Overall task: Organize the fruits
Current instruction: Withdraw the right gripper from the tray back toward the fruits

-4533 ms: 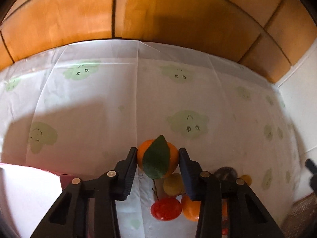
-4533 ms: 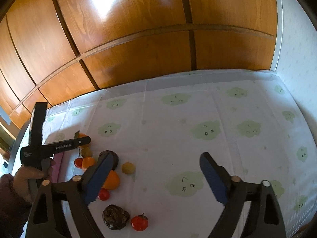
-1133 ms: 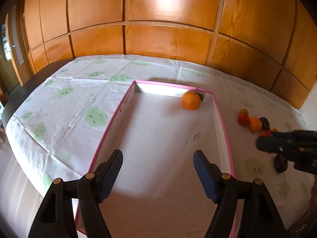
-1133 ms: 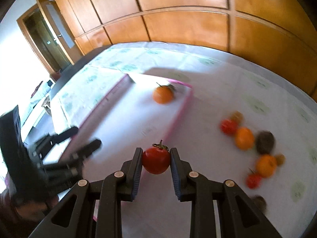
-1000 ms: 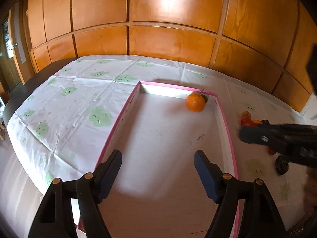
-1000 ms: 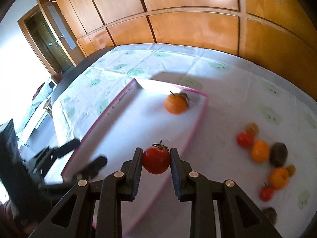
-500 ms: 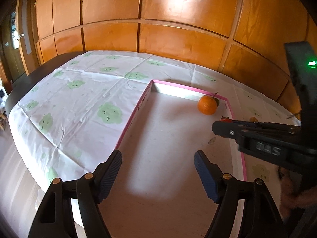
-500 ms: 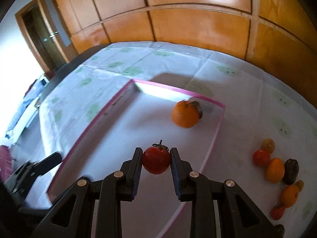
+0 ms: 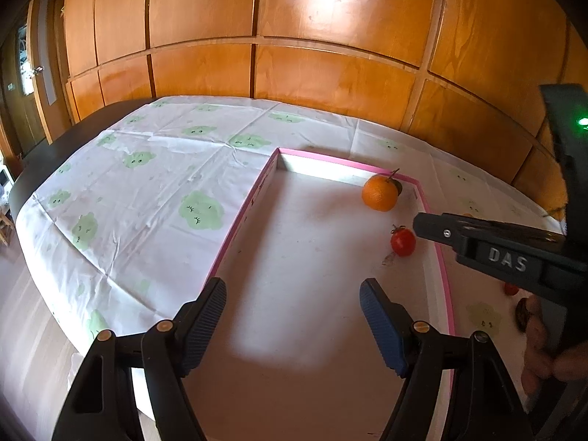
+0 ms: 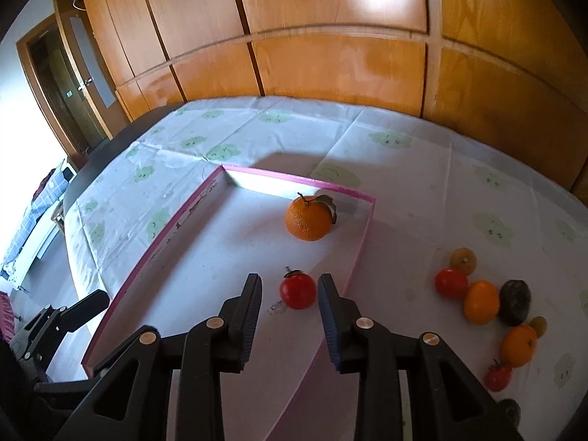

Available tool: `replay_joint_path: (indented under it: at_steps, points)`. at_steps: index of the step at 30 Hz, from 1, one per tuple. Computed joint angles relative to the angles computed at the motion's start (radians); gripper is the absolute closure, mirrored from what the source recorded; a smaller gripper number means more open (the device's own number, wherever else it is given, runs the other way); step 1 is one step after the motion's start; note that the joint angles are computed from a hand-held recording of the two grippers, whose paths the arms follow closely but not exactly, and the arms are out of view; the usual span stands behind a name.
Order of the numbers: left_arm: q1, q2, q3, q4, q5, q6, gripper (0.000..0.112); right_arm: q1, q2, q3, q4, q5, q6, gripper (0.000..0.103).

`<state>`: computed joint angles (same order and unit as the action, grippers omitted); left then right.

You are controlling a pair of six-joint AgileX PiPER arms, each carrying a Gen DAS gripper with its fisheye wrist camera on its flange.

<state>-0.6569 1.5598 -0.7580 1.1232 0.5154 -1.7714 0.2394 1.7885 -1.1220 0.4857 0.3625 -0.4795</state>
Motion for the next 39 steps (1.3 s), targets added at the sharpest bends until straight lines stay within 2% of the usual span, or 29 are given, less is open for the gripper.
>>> replay_joint_path:
  at_steps: [6,8,10,14,19,24,30,39]
  points:
    - [-0.026,-0.008,-0.001,0.016,0.029,-0.007,0.037,0.017,-0.148,0.142,-0.087,-0.144,0.06,0.071]
    - [-0.032,-0.012,-0.001,0.019,0.034,-0.011,0.037,0.0,-0.194,0.177,0.011,-0.163,-0.04,0.071]
    - [-0.042,-0.013,-0.004,0.019,0.048,-0.006,0.037,-0.034,-0.235,0.202,0.17,-0.152,-0.199,0.071]
    - [-0.058,-0.013,-0.009,0.021,0.068,0.006,0.037,-0.111,-0.29,0.227,0.374,-0.091,-0.407,0.071]
    - [-0.076,-0.018,-0.008,0.036,0.072,0.001,0.037,-0.212,-0.349,0.252,0.446,-0.035,-0.523,0.071]
    - [-0.086,-0.014,-0.015,0.027,0.07,0.016,0.037,-0.331,-0.376,0.241,0.399,0.03,-0.535,0.065]
    - [-0.103,-0.005,-0.029,0.01,0.074,0.044,0.037,-0.474,-0.372,0.214,0.332,0.057,-0.52,0.054]
    - [-0.11,0.028,-0.083,-0.068,0.043,0.166,0.037,-0.674,-0.253,0.111,0.248,0.059,-0.485,0.054]
